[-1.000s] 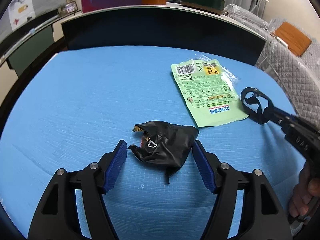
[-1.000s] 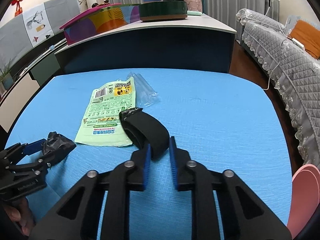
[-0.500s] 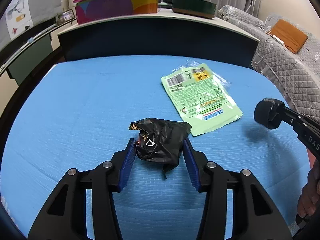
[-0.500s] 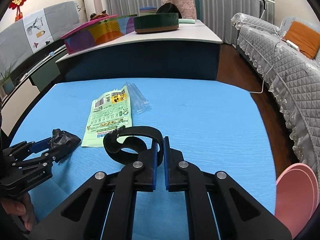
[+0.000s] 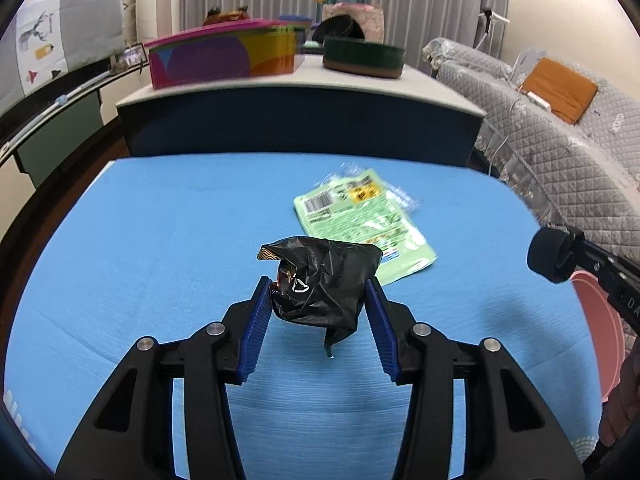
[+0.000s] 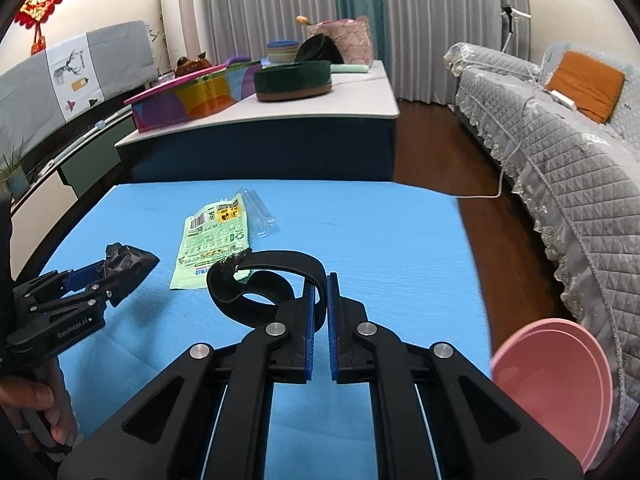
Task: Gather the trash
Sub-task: 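Lift the black bag with the left tool while the right tool carries the strap over the basin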
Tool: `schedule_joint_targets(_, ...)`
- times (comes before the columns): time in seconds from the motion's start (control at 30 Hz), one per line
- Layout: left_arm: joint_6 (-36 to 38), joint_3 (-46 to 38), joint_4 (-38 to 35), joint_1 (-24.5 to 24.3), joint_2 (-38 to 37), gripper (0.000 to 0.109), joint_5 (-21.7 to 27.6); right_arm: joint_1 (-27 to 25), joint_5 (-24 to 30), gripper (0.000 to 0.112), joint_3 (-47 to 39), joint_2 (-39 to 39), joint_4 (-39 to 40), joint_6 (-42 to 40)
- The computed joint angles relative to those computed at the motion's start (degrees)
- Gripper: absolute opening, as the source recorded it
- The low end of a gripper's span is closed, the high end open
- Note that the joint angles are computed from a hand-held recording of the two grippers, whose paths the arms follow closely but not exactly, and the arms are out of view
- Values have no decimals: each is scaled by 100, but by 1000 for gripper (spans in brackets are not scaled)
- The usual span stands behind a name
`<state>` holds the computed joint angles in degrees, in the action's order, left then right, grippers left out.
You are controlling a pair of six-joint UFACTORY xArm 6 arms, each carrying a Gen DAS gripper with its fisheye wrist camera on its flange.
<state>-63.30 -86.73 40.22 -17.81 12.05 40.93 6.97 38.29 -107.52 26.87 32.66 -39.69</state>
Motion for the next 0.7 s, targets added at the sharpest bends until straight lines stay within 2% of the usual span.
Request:
schedule_joint_targets(0.37, -264, -140, 345, -227, -3, 47, -173, -298, -289, 6, 759, -671, 192, -230)
schedule_joint_targets(0.7, -132, -539, 377, -388, 256, 47, -299, -569, -412, 6, 1008, -904, 150, -220)
